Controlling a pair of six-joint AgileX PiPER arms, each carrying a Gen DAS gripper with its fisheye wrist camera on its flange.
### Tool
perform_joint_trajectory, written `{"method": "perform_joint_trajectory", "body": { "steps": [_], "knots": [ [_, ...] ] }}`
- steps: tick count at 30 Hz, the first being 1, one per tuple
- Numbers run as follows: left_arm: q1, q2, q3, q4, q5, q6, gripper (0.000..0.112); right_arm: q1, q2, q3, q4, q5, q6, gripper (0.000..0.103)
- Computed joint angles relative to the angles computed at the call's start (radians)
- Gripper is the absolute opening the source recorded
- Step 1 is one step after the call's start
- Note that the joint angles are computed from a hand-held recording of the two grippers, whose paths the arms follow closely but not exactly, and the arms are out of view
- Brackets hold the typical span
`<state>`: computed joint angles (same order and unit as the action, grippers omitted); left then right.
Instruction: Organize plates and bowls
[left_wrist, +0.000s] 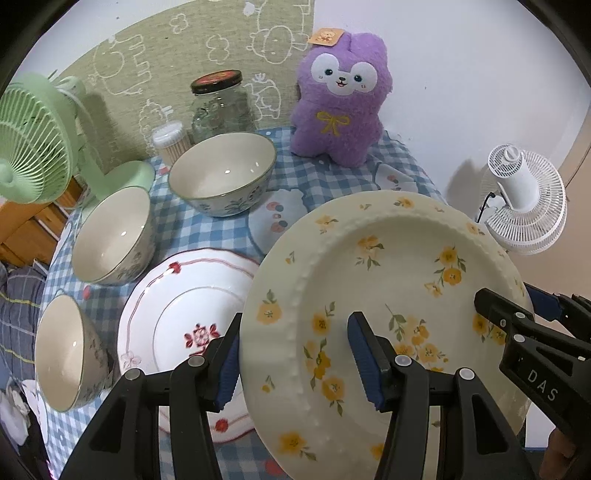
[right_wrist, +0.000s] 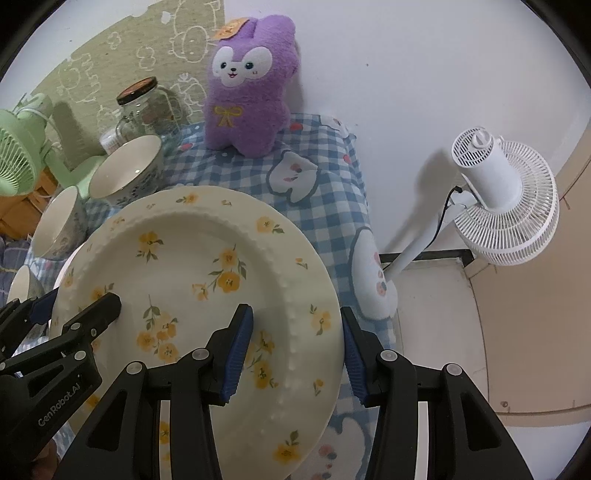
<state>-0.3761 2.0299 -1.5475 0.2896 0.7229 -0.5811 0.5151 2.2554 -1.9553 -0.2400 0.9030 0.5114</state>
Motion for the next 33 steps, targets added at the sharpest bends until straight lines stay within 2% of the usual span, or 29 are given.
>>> {"method": "perform_joint_trajectory", "body": {
  "steps": [13, 33],
  "knots": [
    [0.000, -0.175, 0.270, -0.028, -0.127, 0.039, 0.056, 0.097, -0.169, 0.278, -0.130, -0.062, 0.235, 0.050],
    [-0.037, -0.393, 0.570, -0.032, -0.214, 0.084, 0.056, 0.276, -0.360, 0.595, -0.278, -0.060, 0.610, 0.050]
  ]
}}
